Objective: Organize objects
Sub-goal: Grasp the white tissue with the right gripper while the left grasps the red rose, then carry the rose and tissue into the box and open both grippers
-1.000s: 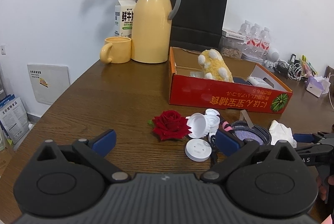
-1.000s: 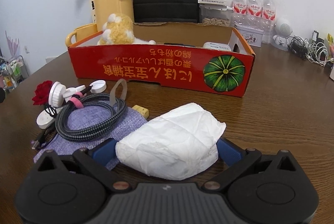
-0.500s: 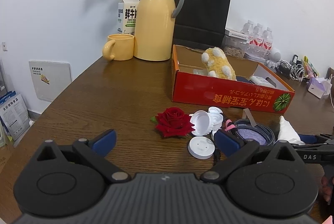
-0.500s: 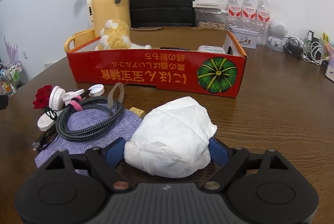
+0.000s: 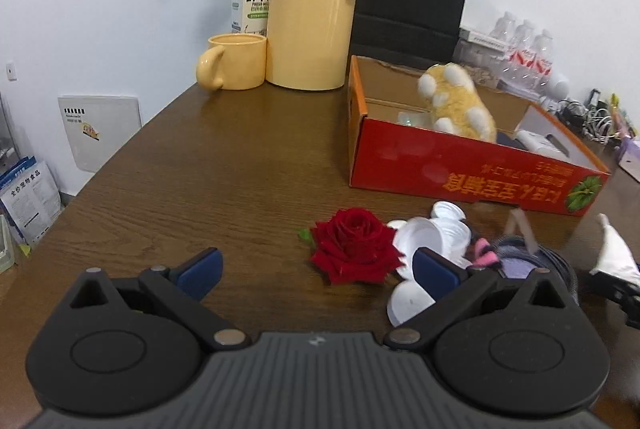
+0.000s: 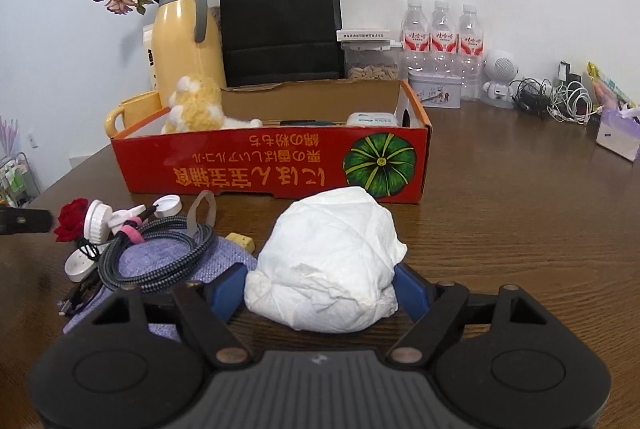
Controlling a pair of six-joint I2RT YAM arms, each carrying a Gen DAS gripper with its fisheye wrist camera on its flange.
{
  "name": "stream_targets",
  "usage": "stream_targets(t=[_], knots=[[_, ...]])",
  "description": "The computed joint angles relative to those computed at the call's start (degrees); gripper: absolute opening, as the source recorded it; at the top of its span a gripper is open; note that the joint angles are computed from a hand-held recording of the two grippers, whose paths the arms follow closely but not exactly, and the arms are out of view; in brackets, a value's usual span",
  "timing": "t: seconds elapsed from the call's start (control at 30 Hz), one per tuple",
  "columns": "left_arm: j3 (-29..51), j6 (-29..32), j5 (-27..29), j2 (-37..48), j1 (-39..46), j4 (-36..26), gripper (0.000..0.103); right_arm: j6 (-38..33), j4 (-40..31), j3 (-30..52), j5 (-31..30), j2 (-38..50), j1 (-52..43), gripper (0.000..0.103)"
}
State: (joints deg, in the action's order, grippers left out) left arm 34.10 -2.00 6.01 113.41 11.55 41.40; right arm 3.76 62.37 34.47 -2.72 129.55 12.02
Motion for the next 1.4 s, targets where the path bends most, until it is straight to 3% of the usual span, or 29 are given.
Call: stream_targets(t=[0.3,0.4,0.47,0.57,0.77,1.03,1.4], knots=[[4.76,-5.93,-1.64,6.49,-0.79,2.75,0.101,-0.28,0.05,-0.02,0.22,-0.04,0.25,0.078],[4.99,-5.58,0.47,7.08,-0.54,2.76,0.081,-0.28,0.1,-0.01,0.31,0.0,0.33,0.078],[4.31,-5.4,2.42,7.22,-0.25,4.09,0.047,-0.23,0.09,0.0,0.33,-0.01,0.37,0.078],[2.13,-5.44,3.63,7.36,-0.1,8.63,0.037,-0.3,0.04,0.03,0.26,0.01,0.32,0.078],[-1.31,-5.98,3.51,7.58,-0.25,15.92,0.033,-0.23,0.72,-0.09,0.22,0.24,0.35,0.078],[-4.29,-6.32,3.19,5.25,-0.1,18.65,0.031,-1.23,5.11,-1.66,-0.63,0.84,0.24,0.078],[-3.83,-5.29,4.91,-3.29,-3.7,15.13,0.031,-3.62,3.4,0.47,-1.82,-3.41,0.18,0.078]])
